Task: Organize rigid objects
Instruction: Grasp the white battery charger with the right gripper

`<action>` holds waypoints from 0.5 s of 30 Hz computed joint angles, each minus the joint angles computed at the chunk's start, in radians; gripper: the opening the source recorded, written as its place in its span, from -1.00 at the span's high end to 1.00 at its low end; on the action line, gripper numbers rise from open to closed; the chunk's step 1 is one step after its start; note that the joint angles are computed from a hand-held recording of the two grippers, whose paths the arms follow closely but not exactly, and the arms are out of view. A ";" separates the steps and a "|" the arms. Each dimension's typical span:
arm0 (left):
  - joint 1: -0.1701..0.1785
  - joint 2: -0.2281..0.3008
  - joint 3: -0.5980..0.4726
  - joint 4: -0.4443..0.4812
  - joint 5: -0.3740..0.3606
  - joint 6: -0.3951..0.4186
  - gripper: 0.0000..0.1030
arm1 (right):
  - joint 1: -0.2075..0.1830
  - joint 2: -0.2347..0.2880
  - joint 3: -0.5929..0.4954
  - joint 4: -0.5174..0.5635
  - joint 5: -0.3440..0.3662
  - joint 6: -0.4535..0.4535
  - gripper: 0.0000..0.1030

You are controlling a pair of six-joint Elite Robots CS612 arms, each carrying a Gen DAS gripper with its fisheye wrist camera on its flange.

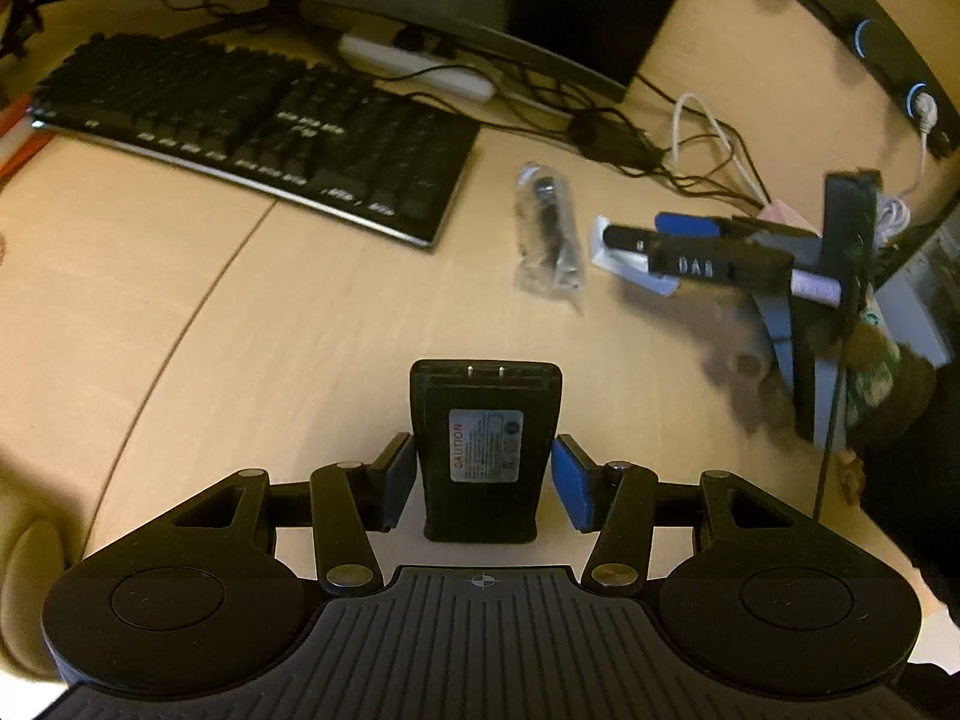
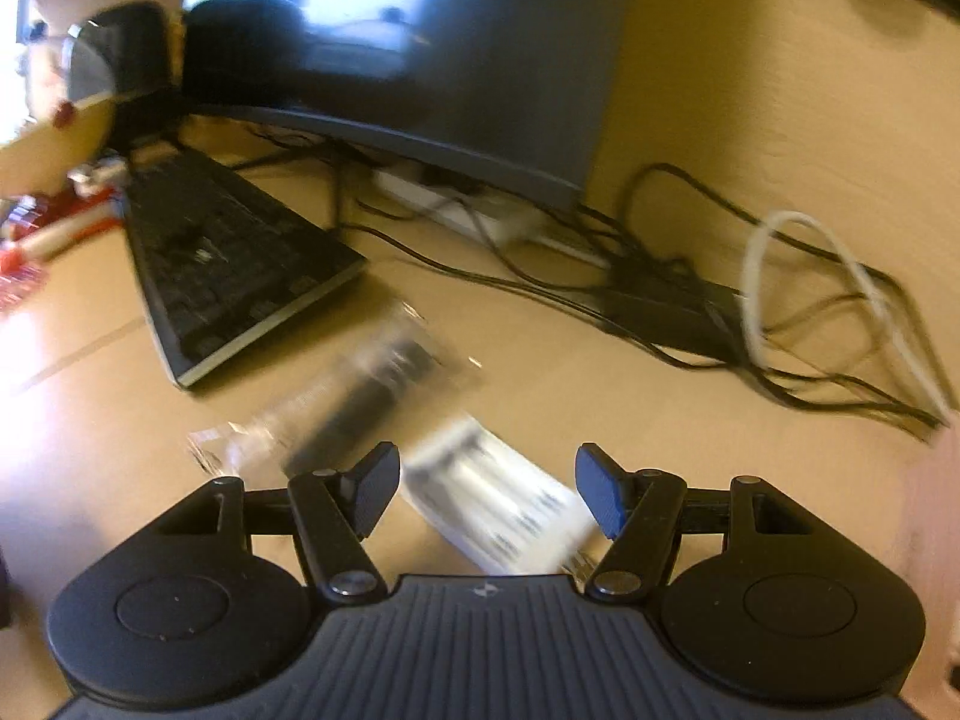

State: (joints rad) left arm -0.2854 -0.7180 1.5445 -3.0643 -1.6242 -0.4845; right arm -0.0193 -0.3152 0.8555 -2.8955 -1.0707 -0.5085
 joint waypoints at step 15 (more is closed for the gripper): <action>-0.008 -0.002 0.024 -0.106 0.017 -0.114 -0.06 | 0.011 -0.100 0.149 0.007 -0.027 -0.003 -0.29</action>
